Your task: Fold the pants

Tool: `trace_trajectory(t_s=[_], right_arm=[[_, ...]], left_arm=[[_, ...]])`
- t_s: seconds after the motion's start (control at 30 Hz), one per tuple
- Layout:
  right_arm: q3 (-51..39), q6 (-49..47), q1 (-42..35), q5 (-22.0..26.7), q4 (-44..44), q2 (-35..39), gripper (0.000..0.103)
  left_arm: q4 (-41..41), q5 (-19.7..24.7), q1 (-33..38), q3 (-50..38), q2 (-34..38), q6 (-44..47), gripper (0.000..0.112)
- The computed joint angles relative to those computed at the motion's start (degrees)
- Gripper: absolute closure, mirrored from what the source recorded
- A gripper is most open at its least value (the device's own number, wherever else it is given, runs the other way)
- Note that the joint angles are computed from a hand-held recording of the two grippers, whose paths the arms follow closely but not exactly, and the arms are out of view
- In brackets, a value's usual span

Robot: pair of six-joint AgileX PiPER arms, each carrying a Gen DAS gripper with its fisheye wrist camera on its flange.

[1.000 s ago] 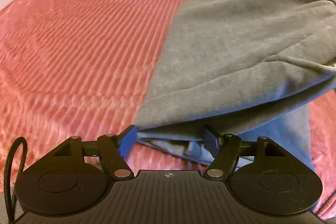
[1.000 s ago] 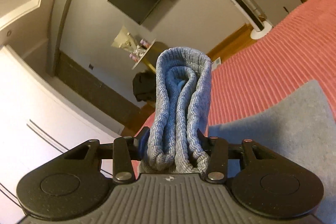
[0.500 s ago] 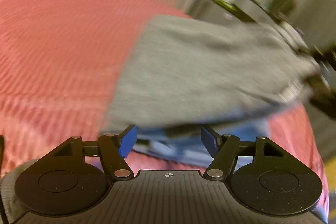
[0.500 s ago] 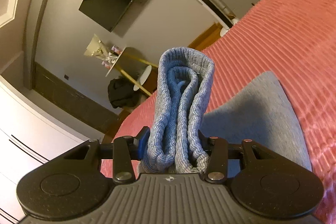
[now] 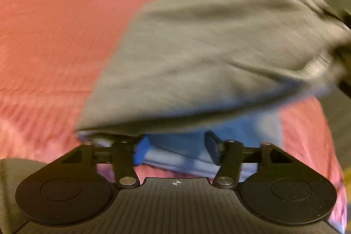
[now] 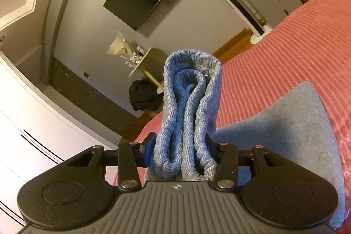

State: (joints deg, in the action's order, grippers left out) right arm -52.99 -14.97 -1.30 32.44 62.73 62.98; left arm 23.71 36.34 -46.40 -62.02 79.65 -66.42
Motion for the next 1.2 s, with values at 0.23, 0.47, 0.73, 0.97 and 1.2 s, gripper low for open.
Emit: trace_trajectory(t_s=[0.23, 0.47, 0.73, 0.97, 1.2], right_arm=[[3.6, -1.8, -4.4, 2.6, 4.1, -2.0, 0.060], [8.3, -5.3, -12.3, 7.5, 6.8, -3.6, 0.060], [13.7, -9.0, -16.8, 9.7, 8.0, -2.6, 0.060], [15.3, -11.3, -16.4, 9.0, 8.0, -1.6, 0.060], [16.0, -17.3, -17.7, 10.9, 7.7, 1.0, 0.052]], left_arm=[[0.9, 4.7, 4.1, 1.9, -2.2, -10.2, 0.060], [9.0, 3.1, 1.1, 3.7, -3.1, -17.7, 0.060], [11.2, 5.3, -1.5, 4.8, -5.8, -21.0, 0.060], [11.5, 4.5, -1.4, 3.7, -3.9, -21.8, 0.060], [11.1, 4.7, -1.1, 3.4, -3.4, -22.1, 0.060]])
